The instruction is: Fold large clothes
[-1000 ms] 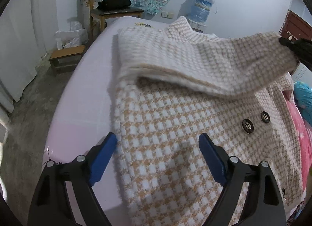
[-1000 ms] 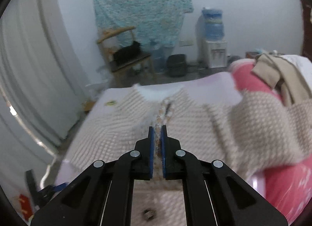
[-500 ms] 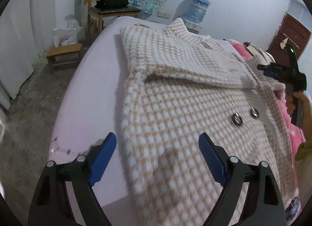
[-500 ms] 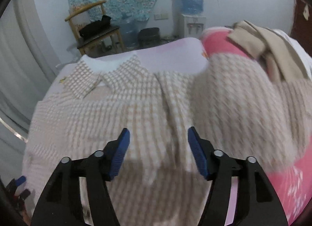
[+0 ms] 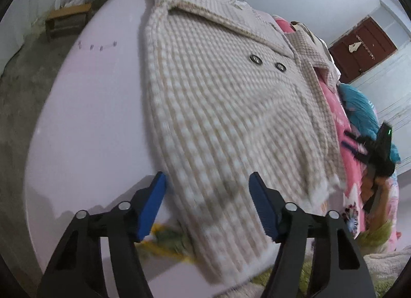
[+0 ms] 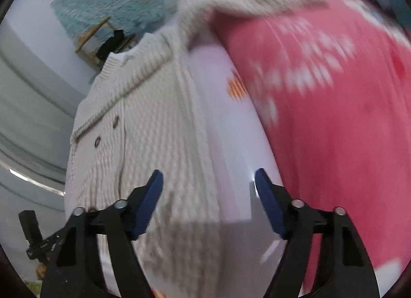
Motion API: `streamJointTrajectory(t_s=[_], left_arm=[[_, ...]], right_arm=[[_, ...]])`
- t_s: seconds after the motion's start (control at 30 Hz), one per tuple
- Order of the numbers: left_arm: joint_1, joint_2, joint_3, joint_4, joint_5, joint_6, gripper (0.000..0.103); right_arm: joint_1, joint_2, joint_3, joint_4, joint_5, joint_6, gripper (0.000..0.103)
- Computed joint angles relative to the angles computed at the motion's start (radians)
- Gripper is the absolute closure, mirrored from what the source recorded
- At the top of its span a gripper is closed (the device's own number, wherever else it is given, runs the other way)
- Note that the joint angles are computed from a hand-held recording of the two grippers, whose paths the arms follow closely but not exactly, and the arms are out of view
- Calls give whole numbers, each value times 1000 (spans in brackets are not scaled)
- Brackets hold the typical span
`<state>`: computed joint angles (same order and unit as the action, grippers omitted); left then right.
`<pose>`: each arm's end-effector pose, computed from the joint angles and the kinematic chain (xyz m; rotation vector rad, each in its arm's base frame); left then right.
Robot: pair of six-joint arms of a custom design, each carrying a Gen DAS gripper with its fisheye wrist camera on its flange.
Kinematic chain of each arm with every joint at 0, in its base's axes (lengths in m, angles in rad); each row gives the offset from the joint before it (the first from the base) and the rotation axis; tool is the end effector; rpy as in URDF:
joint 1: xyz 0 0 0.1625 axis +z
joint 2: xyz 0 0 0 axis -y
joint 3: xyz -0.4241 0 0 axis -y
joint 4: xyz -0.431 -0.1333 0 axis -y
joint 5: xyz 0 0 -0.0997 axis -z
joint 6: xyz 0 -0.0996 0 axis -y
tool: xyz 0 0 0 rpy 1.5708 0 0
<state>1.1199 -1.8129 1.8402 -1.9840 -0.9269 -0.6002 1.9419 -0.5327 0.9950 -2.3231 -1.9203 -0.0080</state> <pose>-0.0230 -0.4905 0.5262 -0.3677 2.6145 -0.8862 0.4092 -0.7780 0.1245 0.4583 -2.7730 0.4931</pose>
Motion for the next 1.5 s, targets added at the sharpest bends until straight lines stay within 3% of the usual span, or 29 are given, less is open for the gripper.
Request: streamJointTrajectory(t_s=[0.03,0.17,0.2,0.27,0.33,0.4,0.43,0.47,0.57,0.7,0.77,0.87,0.93,1.0,1.1,1.17,1.23,1.33,1.43,1.5], left_arm=[[-4,-7,8,-1,-7,-13,41],[-29,-44,53,2,-7,-80,45],[-30,-49,58,6,-12,-98,50],[-29,-60,81,-14,-26,-144,56],[-40,-65,94,-30,-5,-149,60],[-51,-73,114,-47,24,-160,76],[-52,-80,125,-64,30,-158,81],[-53,-81,131,-76,36,-156,89],[-83,-90,127,-61,84,-115,96],[-216,-159,107,26,257,-33,97],[-250,-191,83,78,284,-36,97],[-302,-235,47,239,343,-98,97],[-339,-272,19,421,347,-200,97],[-332,-284,11,533,297,-266,96],[-244,-276,39,611,205,-307,92],[-197,-258,49,646,179,-333,90],[-195,-262,37,658,169,-350,90],[-242,-279,12,685,244,-358,80],[-250,-256,-20,643,334,-302,71],[-212,-203,-42,531,381,-196,67]], right_arm=[[-4,-25,47,-13,15,19,41],[-9,-96,185,-93,64,15,43],[-7,-108,203,-93,70,18,46],[-9,-126,230,-57,92,39,65],[-18,-148,274,-45,114,60,75],[-24,-158,312,-78,134,70,82],[-26,-171,333,-88,143,72,93],[-26,-167,336,-98,147,73,96],[9,-180,344,-149,114,20,98],[72,-250,395,-271,122,-58,99],[93,-287,424,-282,150,-62,99],[119,-329,473,-264,157,-63,99],[130,-365,533,-235,142,-39,99],[128,-383,573,-198,97,-14,98],[104,-364,596,-91,3,74,93],[104,-346,586,-32,-97,126,79],[115,-349,578,-40,-136,125,70],[146,-342,541,-131,-198,40,47],[159,-286,445,-176,-197,-37,46],[154,-220,347,-181,-143,-73,45]])
